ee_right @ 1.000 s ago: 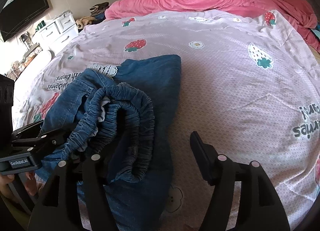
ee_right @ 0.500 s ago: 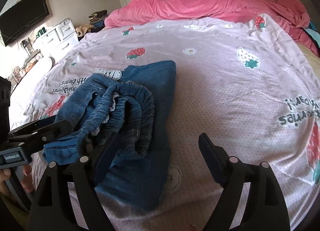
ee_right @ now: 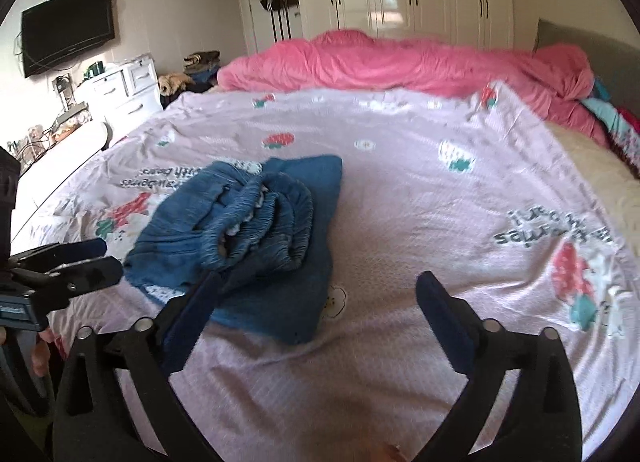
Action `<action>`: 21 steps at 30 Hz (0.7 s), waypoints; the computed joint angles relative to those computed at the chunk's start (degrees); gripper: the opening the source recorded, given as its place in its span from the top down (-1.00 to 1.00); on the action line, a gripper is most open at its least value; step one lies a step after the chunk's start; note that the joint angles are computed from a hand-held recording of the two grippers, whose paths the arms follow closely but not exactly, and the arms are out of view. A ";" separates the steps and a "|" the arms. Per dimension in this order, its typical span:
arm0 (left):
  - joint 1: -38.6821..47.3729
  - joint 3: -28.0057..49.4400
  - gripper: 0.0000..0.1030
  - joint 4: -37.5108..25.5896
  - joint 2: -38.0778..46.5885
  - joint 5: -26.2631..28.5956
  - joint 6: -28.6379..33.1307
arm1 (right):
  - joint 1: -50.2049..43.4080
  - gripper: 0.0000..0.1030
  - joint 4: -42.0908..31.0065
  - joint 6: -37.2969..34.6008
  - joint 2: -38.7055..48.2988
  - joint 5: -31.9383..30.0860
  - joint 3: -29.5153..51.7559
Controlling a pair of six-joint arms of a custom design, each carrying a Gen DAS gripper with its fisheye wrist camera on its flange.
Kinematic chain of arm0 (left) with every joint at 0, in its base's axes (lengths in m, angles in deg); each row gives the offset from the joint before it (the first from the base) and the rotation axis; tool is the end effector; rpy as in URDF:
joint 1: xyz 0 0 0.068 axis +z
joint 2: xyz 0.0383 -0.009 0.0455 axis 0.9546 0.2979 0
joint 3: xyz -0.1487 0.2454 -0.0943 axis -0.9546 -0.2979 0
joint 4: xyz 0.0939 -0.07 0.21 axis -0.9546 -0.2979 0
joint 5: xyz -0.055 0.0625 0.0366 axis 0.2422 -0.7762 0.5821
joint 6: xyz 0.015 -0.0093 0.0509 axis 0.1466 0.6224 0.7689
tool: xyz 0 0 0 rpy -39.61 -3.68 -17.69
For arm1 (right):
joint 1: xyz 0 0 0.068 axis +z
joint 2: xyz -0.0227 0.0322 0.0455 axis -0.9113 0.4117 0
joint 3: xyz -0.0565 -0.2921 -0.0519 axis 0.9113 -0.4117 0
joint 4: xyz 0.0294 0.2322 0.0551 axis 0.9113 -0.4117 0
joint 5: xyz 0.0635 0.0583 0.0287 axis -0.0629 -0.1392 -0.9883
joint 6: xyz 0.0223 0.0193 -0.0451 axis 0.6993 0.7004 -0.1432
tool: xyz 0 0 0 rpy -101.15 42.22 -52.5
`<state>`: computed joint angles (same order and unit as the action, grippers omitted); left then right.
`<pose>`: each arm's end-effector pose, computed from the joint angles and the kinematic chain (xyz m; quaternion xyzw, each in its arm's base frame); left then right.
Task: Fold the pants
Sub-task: 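Release the folded pants with the right gripper and pull both grippers back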
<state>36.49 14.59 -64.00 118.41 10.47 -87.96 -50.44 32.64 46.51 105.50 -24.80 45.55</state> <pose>0.2708 -0.1917 0.1878 0.0337 0.9117 -0.1575 0.3780 0.2843 0.0805 0.1758 -0.1172 0.8832 0.1030 0.4423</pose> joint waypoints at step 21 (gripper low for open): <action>-9.65 -10.32 -0.82 3.07 -2.98 -10.39 -7.86 | 4.56 -0.91 6.75 3.73 -8.24 5.08 -15.54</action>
<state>26.84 4.27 -60.93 115.43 0.08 -95.82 -45.87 39.39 50.24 97.26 -19.72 30.01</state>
